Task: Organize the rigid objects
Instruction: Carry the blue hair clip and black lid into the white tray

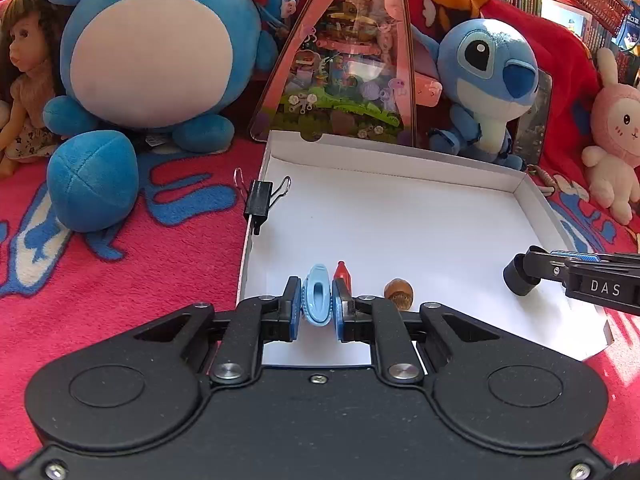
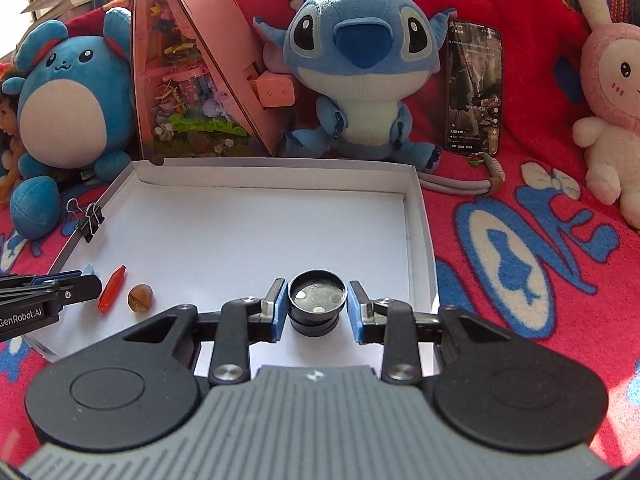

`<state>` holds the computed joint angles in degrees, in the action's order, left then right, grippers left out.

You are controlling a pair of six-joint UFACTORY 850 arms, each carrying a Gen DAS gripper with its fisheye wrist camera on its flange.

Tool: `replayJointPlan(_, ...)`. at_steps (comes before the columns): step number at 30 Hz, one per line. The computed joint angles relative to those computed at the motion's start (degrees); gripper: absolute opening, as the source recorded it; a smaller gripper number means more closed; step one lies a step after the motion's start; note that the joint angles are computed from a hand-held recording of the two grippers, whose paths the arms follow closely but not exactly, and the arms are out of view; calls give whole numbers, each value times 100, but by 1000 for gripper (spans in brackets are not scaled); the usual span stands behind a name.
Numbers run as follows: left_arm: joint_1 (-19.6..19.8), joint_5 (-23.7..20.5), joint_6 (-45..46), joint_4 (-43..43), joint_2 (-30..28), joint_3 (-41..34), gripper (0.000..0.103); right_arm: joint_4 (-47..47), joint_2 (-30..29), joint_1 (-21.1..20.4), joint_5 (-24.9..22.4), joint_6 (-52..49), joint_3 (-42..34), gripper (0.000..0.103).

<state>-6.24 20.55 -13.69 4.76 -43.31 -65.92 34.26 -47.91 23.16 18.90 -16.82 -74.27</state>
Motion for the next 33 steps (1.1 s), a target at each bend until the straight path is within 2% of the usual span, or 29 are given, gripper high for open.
replayJointPlan(16, 16, -1, -113, 87, -58, -40, 15, 116, -97, 10, -47, -137, -105, 38)
replayJointPlan(20, 18, 10, -154, 106, -87, -52, 15, 46, -115, 3, -51, -69, -117, 44)
replayJointPlan(22, 17, 18, -131, 88, -92, -52, 15, 12, -127, 4, -55, -64, -127, 55)
replayJointPlan(29, 24, 24, -164, 137, -102, -56, 15, 462, -183, 46, 42, -528, -197, 63)
replayJointPlan(33, -9, 41, -46, 37, -99, -48, 15, 685, -231, 50, -32, -793, -270, 63)
